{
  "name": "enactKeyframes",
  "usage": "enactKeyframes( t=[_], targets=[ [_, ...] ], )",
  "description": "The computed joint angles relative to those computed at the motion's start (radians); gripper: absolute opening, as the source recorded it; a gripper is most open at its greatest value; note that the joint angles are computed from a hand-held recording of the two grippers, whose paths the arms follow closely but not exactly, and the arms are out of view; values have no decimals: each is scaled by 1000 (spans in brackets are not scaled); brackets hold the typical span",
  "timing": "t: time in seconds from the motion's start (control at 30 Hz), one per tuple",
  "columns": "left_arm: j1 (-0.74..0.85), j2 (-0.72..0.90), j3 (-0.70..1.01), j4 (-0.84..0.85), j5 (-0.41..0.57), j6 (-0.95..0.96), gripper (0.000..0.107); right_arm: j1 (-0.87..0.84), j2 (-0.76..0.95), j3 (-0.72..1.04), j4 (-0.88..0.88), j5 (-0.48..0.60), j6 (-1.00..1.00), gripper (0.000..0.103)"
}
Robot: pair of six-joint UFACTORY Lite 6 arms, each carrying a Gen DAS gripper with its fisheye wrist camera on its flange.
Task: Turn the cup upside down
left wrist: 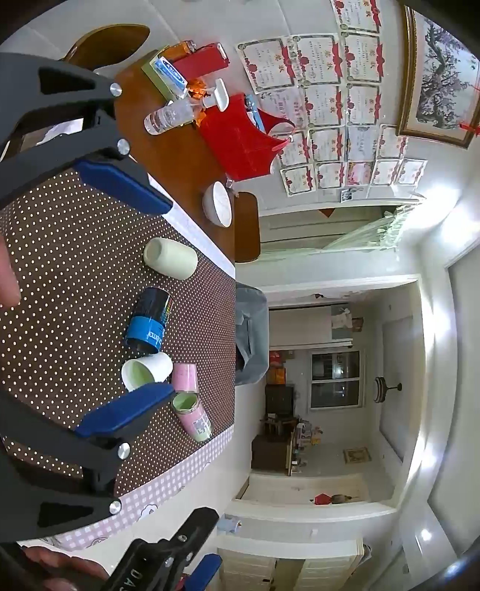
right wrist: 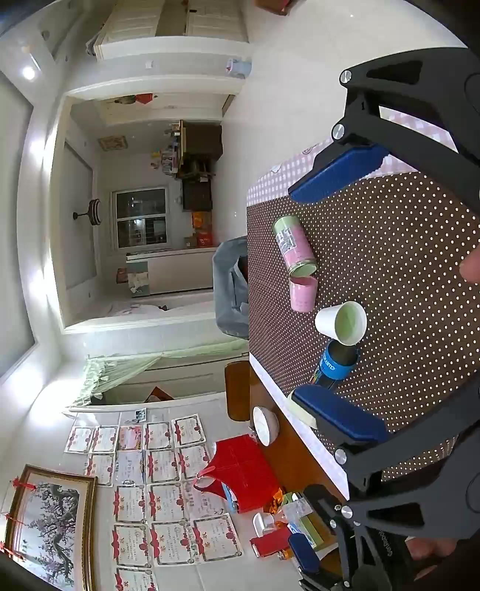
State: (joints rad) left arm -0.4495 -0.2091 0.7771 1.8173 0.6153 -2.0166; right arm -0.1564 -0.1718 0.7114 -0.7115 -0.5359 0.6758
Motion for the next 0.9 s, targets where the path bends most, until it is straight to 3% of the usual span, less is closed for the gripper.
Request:
enactKeyframes(
  t=[0.47,0.67,0.9],
  targets=[
    [-1,-3,-3,1,0,-3,90,-12,16,15,-9,-11,3,97],
    [1,-1,-1,1,-2,-1,90,32,37,41,64,17,-57,97],
    [3,32,15,24,5,-19,90,12,30,50,6,17,-12,97]
  ],
)
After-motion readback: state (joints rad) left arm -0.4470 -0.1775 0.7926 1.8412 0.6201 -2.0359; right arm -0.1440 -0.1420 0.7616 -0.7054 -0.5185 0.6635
